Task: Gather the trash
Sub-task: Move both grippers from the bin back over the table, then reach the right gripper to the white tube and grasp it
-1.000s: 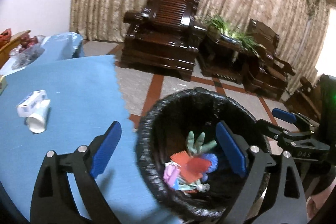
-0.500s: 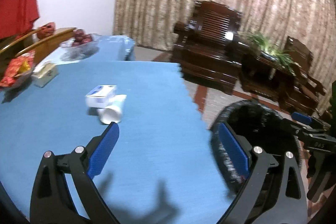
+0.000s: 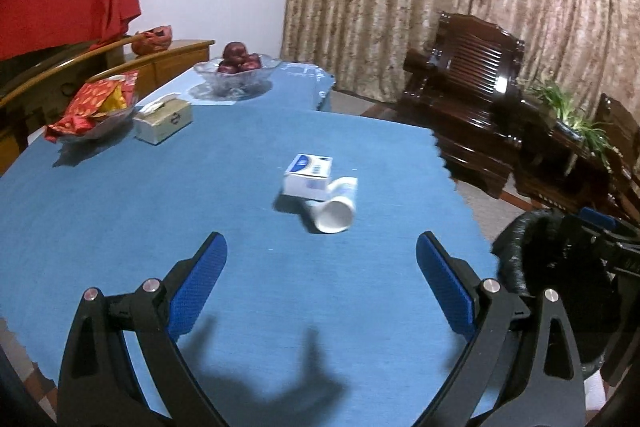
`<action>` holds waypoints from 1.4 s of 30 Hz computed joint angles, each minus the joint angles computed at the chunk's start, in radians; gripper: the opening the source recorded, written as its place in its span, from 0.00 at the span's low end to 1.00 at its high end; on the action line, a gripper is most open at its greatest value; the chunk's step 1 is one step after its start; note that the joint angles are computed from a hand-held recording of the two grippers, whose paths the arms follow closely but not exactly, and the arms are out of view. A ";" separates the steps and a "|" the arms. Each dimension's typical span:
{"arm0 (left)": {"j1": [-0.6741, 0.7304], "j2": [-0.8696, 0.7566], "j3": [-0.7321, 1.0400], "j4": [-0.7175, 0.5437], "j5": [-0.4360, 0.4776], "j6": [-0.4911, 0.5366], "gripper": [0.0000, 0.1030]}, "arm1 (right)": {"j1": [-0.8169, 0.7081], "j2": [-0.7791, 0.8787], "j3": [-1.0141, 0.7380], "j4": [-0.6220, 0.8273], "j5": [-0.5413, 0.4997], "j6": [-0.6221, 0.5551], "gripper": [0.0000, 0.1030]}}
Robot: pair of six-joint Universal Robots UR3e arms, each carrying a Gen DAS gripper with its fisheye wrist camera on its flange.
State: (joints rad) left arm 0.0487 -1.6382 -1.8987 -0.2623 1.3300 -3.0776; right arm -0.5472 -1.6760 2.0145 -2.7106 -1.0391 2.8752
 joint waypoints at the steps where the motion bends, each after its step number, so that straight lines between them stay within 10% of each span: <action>1: 0.008 -0.007 0.002 0.003 0.000 0.002 0.90 | 0.017 0.022 -0.015 -0.012 -0.010 0.011 0.94; 18: 0.165 -0.165 0.016 0.061 -0.037 0.055 0.90 | 0.378 0.524 -0.429 -0.098 -0.221 0.190 0.94; 42: 0.262 -0.319 0.111 0.076 -0.041 0.076 0.90 | 0.564 1.032 -1.130 0.182 -0.324 0.247 0.87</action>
State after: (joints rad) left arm 0.3105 -1.9568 -1.7872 -0.1868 1.2888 -3.0016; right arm 0.0164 -0.6444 0.8845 -2.5284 -1.3628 3.1226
